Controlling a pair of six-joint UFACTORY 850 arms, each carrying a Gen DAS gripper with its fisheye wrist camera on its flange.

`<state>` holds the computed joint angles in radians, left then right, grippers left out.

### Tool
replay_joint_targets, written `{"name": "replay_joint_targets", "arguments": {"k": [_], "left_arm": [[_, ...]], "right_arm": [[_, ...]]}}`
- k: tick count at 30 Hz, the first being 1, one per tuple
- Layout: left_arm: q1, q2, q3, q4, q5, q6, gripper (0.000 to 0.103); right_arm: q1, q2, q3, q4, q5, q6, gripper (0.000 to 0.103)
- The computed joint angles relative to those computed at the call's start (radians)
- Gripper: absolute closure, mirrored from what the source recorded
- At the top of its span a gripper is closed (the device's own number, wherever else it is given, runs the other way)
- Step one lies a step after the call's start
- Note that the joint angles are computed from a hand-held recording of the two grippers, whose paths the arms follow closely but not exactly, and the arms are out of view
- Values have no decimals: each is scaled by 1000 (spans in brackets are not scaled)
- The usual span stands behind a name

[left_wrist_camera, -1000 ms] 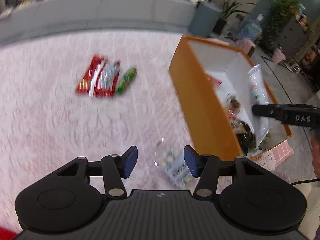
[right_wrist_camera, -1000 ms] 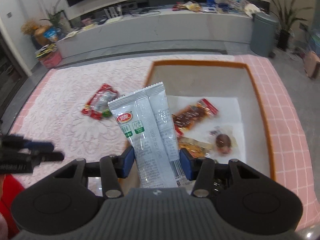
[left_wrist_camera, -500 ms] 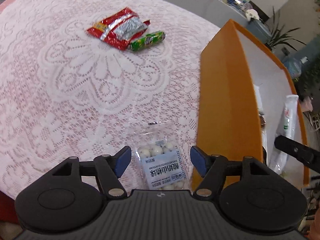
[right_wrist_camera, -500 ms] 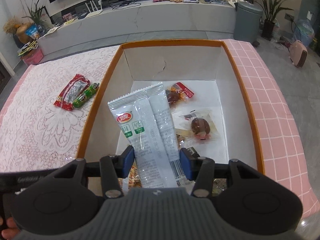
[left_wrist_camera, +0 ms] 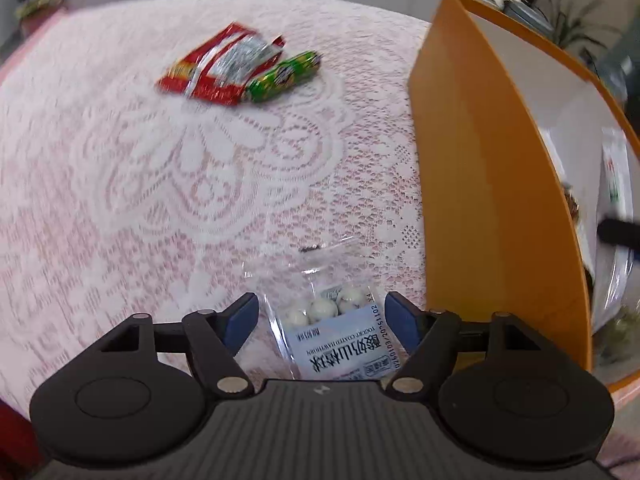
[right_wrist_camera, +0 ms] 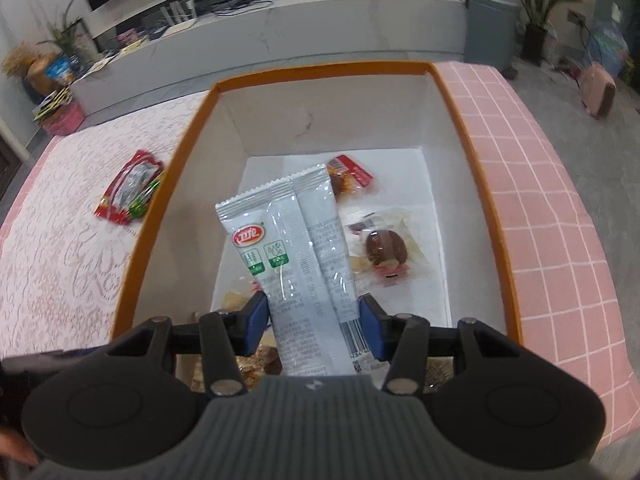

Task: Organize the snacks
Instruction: 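Lift both held items and carry them over the orange box, then lower the white packet into the box with the right tool while the left tool brings the candy bag over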

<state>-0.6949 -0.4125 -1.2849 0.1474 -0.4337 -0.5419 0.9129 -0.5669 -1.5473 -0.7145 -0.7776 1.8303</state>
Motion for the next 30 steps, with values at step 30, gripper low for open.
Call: {"name": "replay_joint_targets", "arguments": {"k": [30], "left_arm": [[43, -3, -33, -246, -88, 408, 31]], "right_arm": [[-17, -80, -104, 20, -140, -31, 34]]}}
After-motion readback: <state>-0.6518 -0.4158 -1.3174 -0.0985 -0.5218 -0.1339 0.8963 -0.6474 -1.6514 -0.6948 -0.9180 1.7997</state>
